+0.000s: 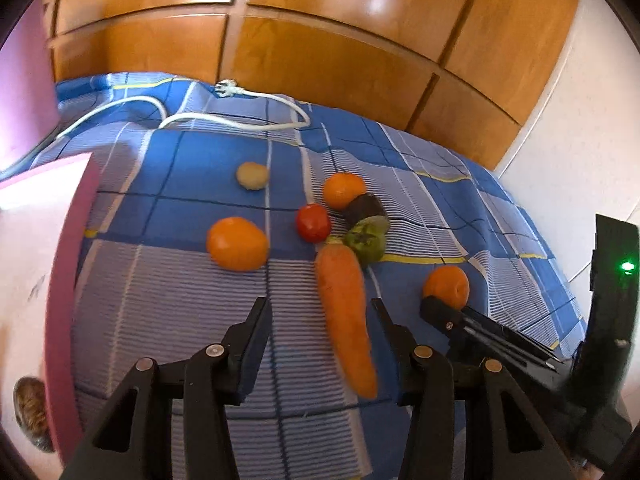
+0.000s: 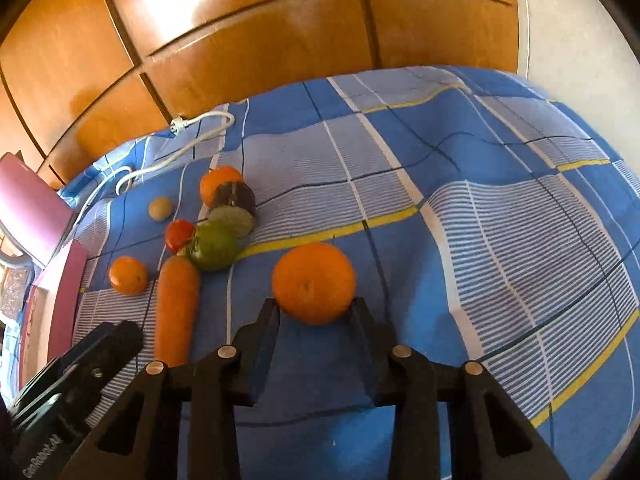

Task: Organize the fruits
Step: 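Grasp the carrot with the left tool while the right tool moves toward a mandarin orange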

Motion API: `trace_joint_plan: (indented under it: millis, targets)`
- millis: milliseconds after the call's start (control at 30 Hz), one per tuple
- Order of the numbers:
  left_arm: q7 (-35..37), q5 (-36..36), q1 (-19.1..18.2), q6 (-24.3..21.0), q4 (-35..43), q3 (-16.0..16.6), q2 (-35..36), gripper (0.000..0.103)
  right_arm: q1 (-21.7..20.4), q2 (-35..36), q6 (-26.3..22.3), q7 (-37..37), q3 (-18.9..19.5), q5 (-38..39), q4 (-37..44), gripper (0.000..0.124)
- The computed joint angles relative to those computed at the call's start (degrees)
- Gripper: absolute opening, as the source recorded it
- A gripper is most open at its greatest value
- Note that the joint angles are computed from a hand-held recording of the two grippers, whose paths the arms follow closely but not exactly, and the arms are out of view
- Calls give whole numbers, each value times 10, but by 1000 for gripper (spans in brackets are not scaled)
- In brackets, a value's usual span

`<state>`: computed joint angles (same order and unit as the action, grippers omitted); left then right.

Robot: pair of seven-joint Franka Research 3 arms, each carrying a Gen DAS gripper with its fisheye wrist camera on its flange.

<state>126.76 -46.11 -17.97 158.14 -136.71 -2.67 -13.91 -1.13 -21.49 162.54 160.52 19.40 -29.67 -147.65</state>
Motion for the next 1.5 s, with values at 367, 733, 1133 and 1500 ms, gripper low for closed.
trace_joint_plan:
  millis: [367, 733, 1133, 1500]
  targets:
    - [-46, 48, 16, 13, 44, -29, 55, 49, -35, -2, 44, 2, 27, 10, -13, 38]
    - [2, 2, 30, 13, 63, -45, 80, 40, -49, -4, 49, 16, 39, -1, -13, 37]
    - [76, -43, -8, 64, -81, -4, -58, 30, -71, -13, 109, 10, 48, 25, -37, 36]
    - [56, 4, -87, 103, -138, 69, -96, 35, 20, 18, 146, -137, -8, 140, -34, 32]
